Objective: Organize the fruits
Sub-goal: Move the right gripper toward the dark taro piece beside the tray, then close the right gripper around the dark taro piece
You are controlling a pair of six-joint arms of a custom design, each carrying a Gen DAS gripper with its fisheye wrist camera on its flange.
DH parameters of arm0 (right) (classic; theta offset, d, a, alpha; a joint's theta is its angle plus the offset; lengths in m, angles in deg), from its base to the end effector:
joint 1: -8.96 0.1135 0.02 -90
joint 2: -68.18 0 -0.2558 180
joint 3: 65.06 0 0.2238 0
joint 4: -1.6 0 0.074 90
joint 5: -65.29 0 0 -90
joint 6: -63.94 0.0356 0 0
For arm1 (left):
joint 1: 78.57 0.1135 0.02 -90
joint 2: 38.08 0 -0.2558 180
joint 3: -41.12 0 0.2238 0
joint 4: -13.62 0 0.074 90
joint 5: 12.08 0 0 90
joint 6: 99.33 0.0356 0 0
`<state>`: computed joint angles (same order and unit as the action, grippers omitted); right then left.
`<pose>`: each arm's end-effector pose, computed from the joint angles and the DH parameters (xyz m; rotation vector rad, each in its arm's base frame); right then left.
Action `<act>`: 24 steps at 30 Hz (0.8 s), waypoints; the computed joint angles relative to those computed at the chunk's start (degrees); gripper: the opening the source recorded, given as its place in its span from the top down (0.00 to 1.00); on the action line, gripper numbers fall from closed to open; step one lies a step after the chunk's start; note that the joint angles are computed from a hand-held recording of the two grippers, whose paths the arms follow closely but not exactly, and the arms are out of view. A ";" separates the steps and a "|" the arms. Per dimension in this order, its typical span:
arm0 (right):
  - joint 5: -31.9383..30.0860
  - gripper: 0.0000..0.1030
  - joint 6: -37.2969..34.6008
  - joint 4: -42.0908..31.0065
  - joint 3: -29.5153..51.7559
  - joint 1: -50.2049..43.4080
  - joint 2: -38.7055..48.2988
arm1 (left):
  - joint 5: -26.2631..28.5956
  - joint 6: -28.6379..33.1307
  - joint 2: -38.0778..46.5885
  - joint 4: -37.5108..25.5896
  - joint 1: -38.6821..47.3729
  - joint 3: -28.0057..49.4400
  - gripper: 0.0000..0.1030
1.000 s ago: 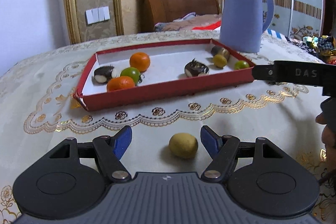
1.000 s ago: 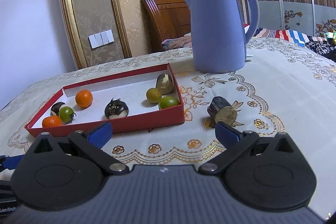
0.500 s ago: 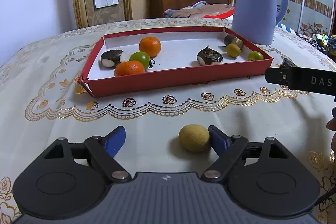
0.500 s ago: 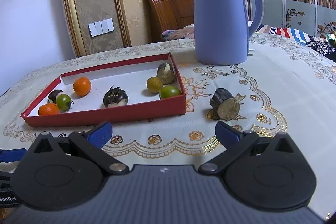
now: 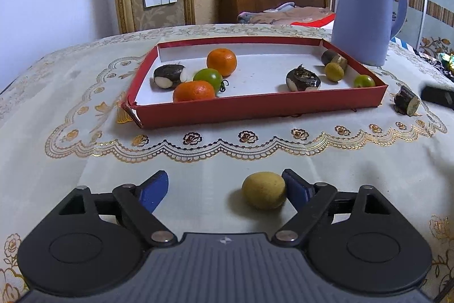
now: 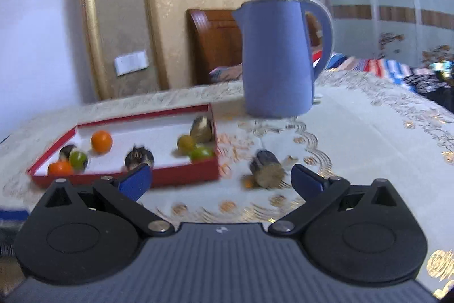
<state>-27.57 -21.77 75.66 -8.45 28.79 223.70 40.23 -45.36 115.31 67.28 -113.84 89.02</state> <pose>0.2981 0.1094 -0.0476 -0.3047 1.9952 0.3187 0.2184 -0.1278 -0.0679 -0.2784 2.2304 0.1689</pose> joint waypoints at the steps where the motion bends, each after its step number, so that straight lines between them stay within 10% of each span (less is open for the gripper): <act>1: 0.19 0.00 -0.30 -0.76 0.43 -1.43 0.59 | -0.11 -0.03 -0.06 -0.29 -0.09 0.11 0.15; 6: -11.12 0.00 6.45 -10.57 4.75 -9.68 -0.31 | -0.07 -0.10 -0.07 -0.25 -0.06 0.06 0.15; 16: 8.72 0.00 -4.31 -23.51 14.69 -1.15 -1.62 | 0.01 -0.08 -0.07 -0.19 0.02 0.03 0.15; 24: 7.64 0.12 -2.90 -38.13 25.58 -0.87 -0.72 | 0.01 -0.10 -0.10 -0.18 0.00 -0.01 0.15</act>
<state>-19.94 -24.67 37.52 17.13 27.92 222.98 40.24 -45.46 115.22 67.10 -113.83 89.01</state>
